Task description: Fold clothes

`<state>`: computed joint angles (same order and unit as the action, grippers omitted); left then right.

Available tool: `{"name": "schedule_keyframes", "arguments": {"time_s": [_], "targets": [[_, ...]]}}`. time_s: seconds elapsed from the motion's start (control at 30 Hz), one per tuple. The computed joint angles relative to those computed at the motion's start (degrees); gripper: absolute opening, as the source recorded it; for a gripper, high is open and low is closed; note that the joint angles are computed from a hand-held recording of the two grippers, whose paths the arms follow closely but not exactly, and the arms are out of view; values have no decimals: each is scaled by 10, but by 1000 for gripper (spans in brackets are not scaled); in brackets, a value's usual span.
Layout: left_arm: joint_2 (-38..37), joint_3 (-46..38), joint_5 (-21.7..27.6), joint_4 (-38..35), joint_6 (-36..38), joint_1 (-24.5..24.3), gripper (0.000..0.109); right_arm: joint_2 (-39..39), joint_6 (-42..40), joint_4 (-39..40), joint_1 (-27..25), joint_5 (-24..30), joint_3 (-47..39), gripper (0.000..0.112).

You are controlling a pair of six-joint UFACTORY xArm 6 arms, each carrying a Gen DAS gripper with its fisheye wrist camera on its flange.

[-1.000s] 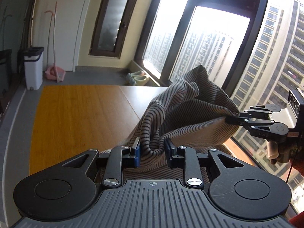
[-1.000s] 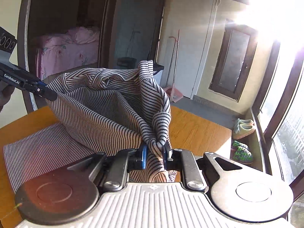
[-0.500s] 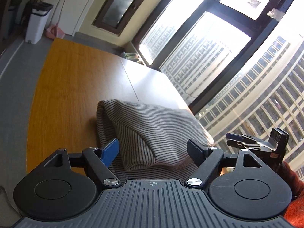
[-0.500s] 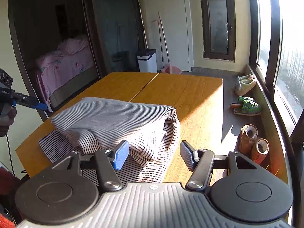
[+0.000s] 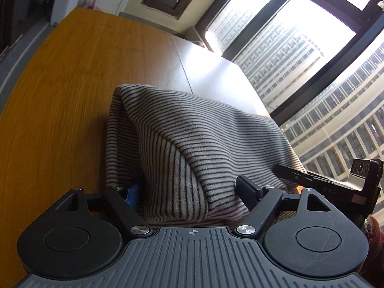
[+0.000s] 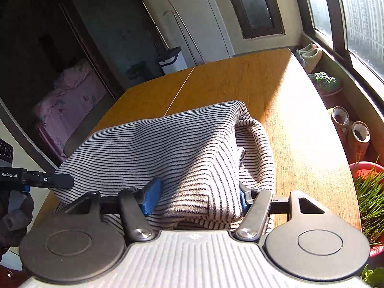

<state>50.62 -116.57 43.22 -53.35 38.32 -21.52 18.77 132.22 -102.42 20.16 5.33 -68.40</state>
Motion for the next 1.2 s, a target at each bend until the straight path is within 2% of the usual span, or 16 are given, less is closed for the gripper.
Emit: {"name": "schedule_keyframes", "arguments": {"time_s": [0.03,0.07,0.1,0.17,0.27,0.4,0.47,0.53,0.6,0.7,0.73,0.8,0.87,0.93,1.03,1.2], "targets": [[0,-5,-5,5,2,-2,55,-7,-40,36,2,4,2,41],[-1,-8,-8,8,5,-3,37,-13,-56,48,3,6,1,35],[-10,-4,-8,-1,19,-2,31,-18,-49,36,4,8,-3,32],[-50,37,-12,-39,74,1,29,-35,24,-51,10,12,-11,28],[-111,107,-9,-90,147,6,28,-78,91,-122,22,14,8,28],[-173,197,-4,-114,209,10,29,-112,151,-161,31,13,50,28],[-176,222,-18,-95,207,3,32,-111,153,-149,31,18,72,29],[-160,226,-44,-50,179,-10,35,-96,122,-101,30,27,85,29],[-150,232,-76,-26,172,-18,50,-82,63,-48,33,48,92,30],[-165,247,-90,-47,194,-17,59,-83,27,-28,43,78,98,37],[-176,257,-91,-63,210,-15,60,-89,-7,-1,49,93,103,51],[-195,269,-90,-100,244,-11,76,-104,-50,27,60,125,109,65],[-212,278,-68,-148,283,-2,88,-120,-41,18,63,145,116,88],[-222,280,-30,-184,308,7,93,-127,0,-19,62,150,114,98],[-219,275,29,-207,322,10,96,-118,21,-45,58,148,97,103],[-165,222,66,-180,270,-2,100,-59,-125,96,53,163,53,103]]}}
